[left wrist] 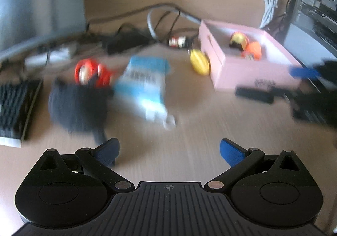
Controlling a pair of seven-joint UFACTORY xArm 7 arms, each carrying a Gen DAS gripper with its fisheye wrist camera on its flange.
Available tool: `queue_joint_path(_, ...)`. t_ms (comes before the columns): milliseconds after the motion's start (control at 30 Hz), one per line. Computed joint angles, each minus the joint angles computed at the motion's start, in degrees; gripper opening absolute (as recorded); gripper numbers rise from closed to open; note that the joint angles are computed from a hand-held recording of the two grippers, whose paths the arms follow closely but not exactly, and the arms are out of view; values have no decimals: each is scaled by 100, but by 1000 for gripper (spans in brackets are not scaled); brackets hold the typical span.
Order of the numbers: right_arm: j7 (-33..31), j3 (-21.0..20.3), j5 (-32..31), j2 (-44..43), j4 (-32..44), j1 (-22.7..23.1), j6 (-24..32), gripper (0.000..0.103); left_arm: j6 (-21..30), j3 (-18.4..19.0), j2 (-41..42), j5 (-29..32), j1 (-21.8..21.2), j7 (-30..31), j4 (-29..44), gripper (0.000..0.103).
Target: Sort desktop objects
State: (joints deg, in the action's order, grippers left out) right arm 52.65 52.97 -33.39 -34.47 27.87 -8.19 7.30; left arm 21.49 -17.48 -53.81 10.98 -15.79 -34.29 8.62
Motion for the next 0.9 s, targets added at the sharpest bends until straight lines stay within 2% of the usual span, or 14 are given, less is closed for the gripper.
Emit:
queue_joint_path(67,10,-367,174,-145,-261,444,19,67,-441,-360,570,344,667,-95,283,103)
queue_joint_path(167,-57,-755,366,-268,-548,1110,215,71,-861,-933,1372,922,1719,-301,770,103)
queue_joint_path(267,-4,-864,430,-482,-766,1552,387,80,-1097,-1356,1844,1402,2503,-547,1122,101)
queue_joint_path(300,10,-940,455,-635,-876,1738,466,81,-1083,-1426,2043,1520,2669,-595,1264,99)
queue_joint_path(367,39,-1104,529,-859,-1043,2064,613,86,-953,-1345,2414,1649,2710,-614,1493,80)
queue_joint_path(433,41,-1320,631,-961,-1182,2354,684,87,-936,-1267,2621,1803,2696,-681,1612,76)
queue_joint_path(467,47,-1413,683,-1014,-1249,2480,729,88,-928,-1231,2682,1881,2664,-716,1651,67)
queue_joint_path(533,94,-1541,787,-1143,-1399,2700,862,89,-834,-1167,2684,2004,2507,-789,1678,61)
queue_joint_path(600,157,-1627,850,-1224,-1513,2829,962,89,-755,-941,2557,1970,2074,-719,1578,59)
queue_joint_path(700,226,-1817,945,-1255,-1672,2959,942,89,-646,-462,2154,1504,998,-368,1219,59)
queue_joint_path(767,268,-1869,947,-1214,-1730,2893,837,89,-457,-125,1708,928,64,-113,886,59)
queue_joint_path(833,307,-1858,907,-1125,-1732,2709,680,89,-272,-82,1305,510,-574,-23,631,61)
queue_joint_path(900,354,-1790,844,-1005,-1675,2415,490,89,-53,-236,973,324,-920,-3,474,64)
